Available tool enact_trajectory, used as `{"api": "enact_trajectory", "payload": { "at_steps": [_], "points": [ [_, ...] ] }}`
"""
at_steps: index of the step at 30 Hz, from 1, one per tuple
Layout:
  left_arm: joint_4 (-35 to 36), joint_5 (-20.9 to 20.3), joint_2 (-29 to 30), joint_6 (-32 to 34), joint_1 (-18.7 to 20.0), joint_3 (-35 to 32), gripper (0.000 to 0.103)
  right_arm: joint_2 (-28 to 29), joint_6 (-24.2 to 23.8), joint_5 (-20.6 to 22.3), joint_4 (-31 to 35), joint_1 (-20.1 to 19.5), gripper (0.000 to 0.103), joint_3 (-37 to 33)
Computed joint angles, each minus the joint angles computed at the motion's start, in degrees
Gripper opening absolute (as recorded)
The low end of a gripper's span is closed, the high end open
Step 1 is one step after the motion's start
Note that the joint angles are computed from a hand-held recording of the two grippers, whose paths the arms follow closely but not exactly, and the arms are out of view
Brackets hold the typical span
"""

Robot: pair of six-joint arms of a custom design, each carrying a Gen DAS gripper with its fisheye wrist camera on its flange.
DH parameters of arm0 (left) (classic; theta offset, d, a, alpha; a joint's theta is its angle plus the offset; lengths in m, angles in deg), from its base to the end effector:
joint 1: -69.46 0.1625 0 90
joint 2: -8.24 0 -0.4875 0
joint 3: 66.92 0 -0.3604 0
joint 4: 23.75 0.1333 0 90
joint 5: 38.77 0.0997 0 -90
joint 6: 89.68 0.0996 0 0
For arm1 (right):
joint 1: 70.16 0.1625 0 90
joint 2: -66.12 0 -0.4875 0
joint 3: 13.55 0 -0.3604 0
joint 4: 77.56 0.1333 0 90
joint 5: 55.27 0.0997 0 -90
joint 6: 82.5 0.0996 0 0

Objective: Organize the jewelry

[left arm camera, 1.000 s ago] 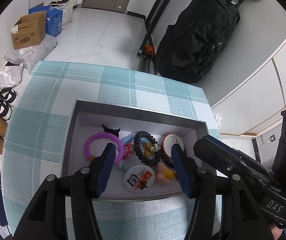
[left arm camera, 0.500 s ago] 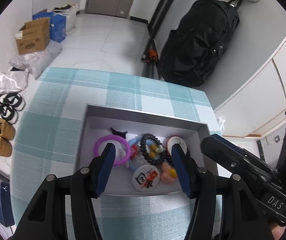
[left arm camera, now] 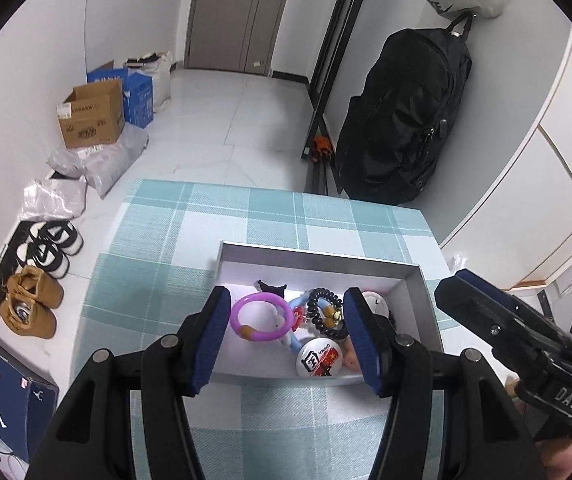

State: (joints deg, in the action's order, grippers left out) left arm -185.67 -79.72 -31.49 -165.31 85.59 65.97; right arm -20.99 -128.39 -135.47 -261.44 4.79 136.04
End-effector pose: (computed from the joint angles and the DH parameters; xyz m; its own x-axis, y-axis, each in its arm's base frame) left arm -0.3497 -0.3182 0.0173 -0.8473 -0.0757 -0.5257 0.3005 0.7478 -0.5920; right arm 0.0601 -0.3551 0.2979 -0.8375 -0.4733 0.2730 -0.5455 0.6960 -0.4670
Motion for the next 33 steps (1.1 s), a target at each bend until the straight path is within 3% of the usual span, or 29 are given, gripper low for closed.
{"api": "enact_trajectory", "payload": {
  "at_steps": [8,10,14,18,33],
  "points": [
    [4.0,4.2,-0.3,-3.4,-2.9,0.3,0.055,-2.4,-4.8,4.4,-2.4,-0.7,0.085,3.0],
    [5.3,5.2,-0.3,-4.4,-3.7,0.2,0.063,-2.9,-5.7,5.1,-2.3,-0.9,0.087,3.5],
    [8.0,7.3,-0.4,-6.8,-5.3,0.5,0.066,-3.9,-6.7,5.4,-3.7,-1.3,0.09,4.7],
    [8.1,7.6,-0.3,-7.8,-6.3,1.0,0.067,-5.4,-8.3,6.4,-4.4,-2.7,0.096,5.6],
    [15.4,8.1,-0.4,-14.1,-9.5,0.7,0.067,-11.0,-15.3,8.0,-2.2,-7.3,0.102,8.4]
  ]
}}
